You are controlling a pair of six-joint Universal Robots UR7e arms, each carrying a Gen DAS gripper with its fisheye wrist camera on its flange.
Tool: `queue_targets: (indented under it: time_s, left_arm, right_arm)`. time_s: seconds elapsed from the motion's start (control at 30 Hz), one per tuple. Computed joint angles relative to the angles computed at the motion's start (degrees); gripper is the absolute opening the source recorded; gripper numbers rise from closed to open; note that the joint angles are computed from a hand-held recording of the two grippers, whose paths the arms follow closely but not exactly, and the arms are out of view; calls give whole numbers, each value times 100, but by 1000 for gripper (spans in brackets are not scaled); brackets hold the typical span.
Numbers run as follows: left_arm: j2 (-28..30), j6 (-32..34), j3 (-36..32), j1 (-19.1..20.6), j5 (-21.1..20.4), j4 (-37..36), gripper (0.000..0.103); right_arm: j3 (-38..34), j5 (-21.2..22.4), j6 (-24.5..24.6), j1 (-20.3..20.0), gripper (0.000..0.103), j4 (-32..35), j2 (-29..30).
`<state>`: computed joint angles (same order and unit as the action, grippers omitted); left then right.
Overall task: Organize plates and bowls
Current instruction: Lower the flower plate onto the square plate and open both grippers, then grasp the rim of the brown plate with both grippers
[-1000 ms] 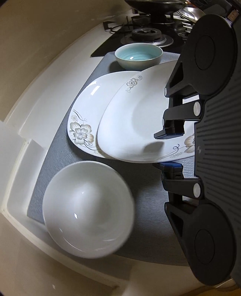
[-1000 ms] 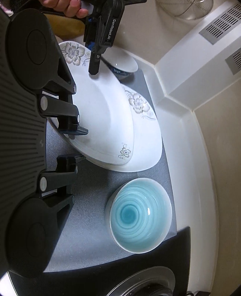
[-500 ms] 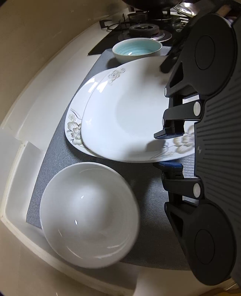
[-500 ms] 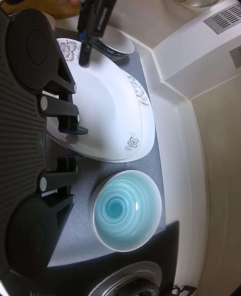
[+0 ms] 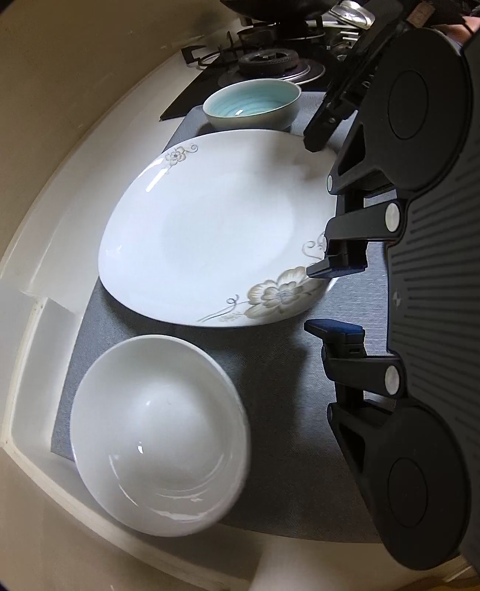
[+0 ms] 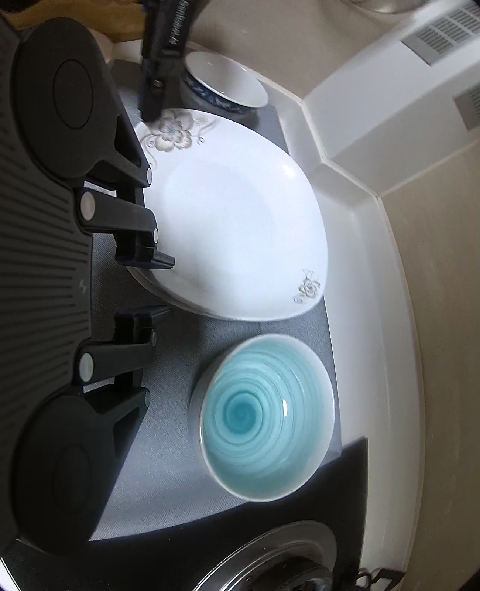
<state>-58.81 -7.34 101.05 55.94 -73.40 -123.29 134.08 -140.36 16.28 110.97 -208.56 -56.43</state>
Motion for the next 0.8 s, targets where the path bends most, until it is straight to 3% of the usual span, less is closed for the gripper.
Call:
queue_targets:
  time_s: [0.13, 0.27, 0.33, 0.4, 0.47, 0.53, 0.67, 0.73, 0.8]
  left_arm:
    - [89, -106, -141, 56, -53, 121, 26]
    - [-139, 180, 41, -135, 136, 122, 26]
    - [-247, 118, 82, -167, 10, 209, 26]
    - [-387, 55, 180, -238, 51, 242, 26]
    - [-520, 59, 333, -357, 277, 159, 26]
    - [-644, 126, 455, -436, 400, 92, 27]
    - [-727, 121, 472, -481, 364, 246, 37]
    - [-736, 131, 501, -501, 401, 326, 42]
    - [-741, 168, 557, -544, 467, 361, 43]
  right_arm:
    - [-57, 27, 26, -69, 25, 12, 33]
    - [1, -368, 191, 229, 26, 208, -43]
    - [215, -8, 309, 290, 39, 378, -268]
    - [413, 297, 503, 372, 73, 659, -447]
    - [491, 171, 680, 537, 83, 975, -441]
    - [577, 94, 956, 634, 83, 1237, -438]
    - [836, 845, 1101, 435, 83, 881, -432]
    - [818, 1085, 898, 438, 83, 770, -313]
    - [688, 972, 667, 571, 83, 959, -148]
